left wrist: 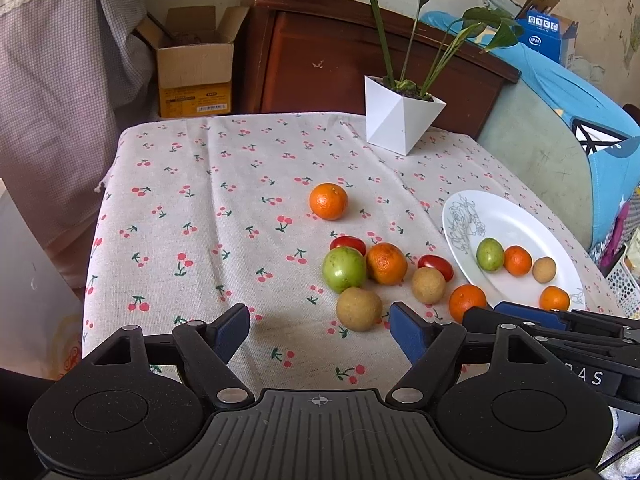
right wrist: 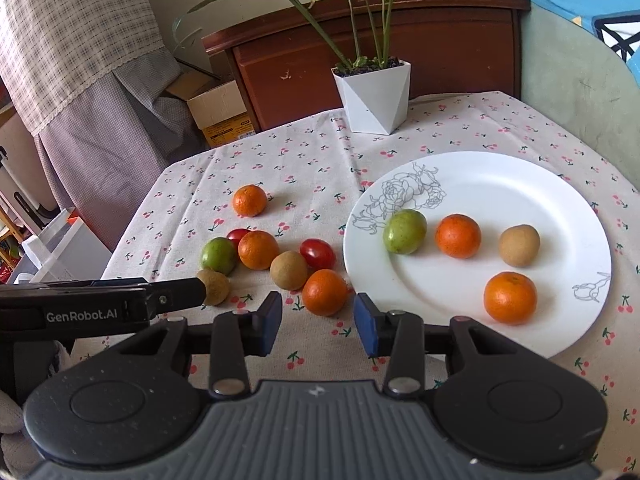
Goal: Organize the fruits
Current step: 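Withdraw both tools from the plate toward the remaining fruit, then grasp a brown kiwi with the left tool while the right tool grasps an orange mandarin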
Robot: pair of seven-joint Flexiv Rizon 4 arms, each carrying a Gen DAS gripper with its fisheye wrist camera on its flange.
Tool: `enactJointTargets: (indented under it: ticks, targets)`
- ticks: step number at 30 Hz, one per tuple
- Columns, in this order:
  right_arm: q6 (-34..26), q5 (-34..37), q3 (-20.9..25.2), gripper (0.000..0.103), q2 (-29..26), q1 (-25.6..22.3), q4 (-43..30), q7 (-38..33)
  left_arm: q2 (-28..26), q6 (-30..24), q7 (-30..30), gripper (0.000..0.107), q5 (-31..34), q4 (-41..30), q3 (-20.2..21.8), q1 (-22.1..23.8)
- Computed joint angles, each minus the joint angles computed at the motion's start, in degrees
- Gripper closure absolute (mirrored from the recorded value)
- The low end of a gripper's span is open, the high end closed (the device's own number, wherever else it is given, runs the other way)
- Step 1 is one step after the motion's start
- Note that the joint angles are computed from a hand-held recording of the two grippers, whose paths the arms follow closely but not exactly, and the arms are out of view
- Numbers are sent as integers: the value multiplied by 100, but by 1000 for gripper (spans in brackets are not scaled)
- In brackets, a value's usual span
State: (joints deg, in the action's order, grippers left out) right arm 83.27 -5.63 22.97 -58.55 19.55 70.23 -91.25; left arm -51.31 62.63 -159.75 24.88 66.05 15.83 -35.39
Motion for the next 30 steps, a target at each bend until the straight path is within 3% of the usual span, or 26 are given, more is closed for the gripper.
enactJointTargets:
  ticks: [13, 16, 19, 30]
  targets:
    - [-85, -110, -469, 68, -118, 371, -256, 477, -77, 78, -77, 32, 40, -79, 50, 2]
    - [-95, -173, -700, 74, -121, 499, -261, 672, -110, 74, -45, 32, 44, -126, 54, 3]
    - [-61, -219, -654, 77, -141, 463, -267, 717, -156, 63, -33, 32, 66, -201, 76, -12]
    - [-51, -318, -520, 78, 15, 331, -48, 574, -364, 55, 269, 54, -9, -484, 15, 21]
